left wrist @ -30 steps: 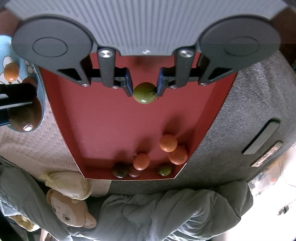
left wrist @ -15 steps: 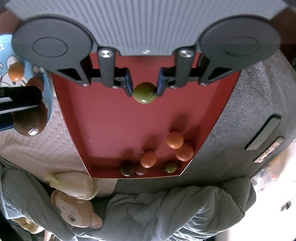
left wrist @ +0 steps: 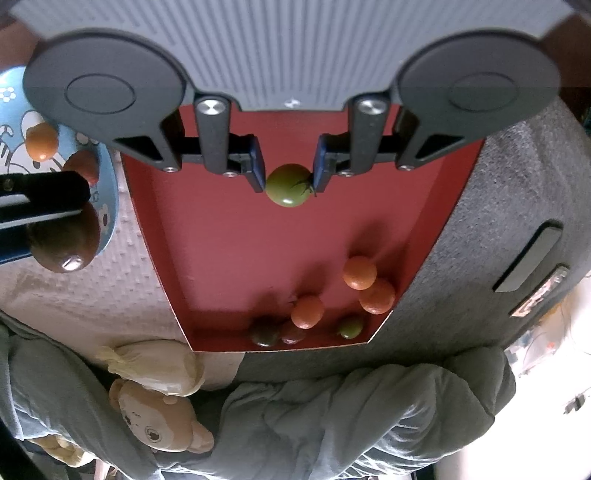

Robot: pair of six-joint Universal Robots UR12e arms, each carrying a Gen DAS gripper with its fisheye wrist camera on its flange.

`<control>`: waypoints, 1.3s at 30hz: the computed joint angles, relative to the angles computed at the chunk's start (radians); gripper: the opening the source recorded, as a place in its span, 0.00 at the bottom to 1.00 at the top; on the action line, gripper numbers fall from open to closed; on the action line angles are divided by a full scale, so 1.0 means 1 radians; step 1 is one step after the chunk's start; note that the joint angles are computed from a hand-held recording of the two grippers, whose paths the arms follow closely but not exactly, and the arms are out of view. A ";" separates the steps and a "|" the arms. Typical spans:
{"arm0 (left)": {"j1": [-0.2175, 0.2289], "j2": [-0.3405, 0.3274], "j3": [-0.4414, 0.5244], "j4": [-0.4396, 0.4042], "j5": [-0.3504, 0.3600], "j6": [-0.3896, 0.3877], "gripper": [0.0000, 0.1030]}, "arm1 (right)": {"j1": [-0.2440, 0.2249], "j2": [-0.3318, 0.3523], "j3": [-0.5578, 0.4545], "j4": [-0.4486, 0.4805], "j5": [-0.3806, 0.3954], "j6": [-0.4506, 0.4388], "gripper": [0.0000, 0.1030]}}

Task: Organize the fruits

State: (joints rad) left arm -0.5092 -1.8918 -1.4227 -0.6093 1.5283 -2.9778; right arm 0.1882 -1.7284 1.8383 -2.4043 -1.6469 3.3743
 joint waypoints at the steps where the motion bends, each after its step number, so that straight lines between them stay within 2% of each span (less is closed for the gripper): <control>1: 0.000 0.000 0.000 0.000 -0.001 0.001 0.30 | -0.001 -0.001 0.001 -0.001 0.001 0.000 0.41; 16: -0.015 0.000 0.014 0.004 -0.017 0.013 0.30 | -0.009 -0.029 0.020 -0.015 -0.013 0.021 0.41; 29: -0.045 -0.010 0.037 0.001 -0.045 0.043 0.30 | -0.041 -0.080 0.058 -0.013 -0.031 0.056 0.41; 39: -0.075 -0.029 0.063 -0.011 -0.078 0.072 0.30 | -0.068 -0.125 0.095 0.025 -0.053 0.088 0.41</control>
State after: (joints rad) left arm -0.5842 -1.9212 -1.3598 -0.6199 1.4499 -2.9062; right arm 0.1202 -1.8531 1.9333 -2.3791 -1.6998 3.4627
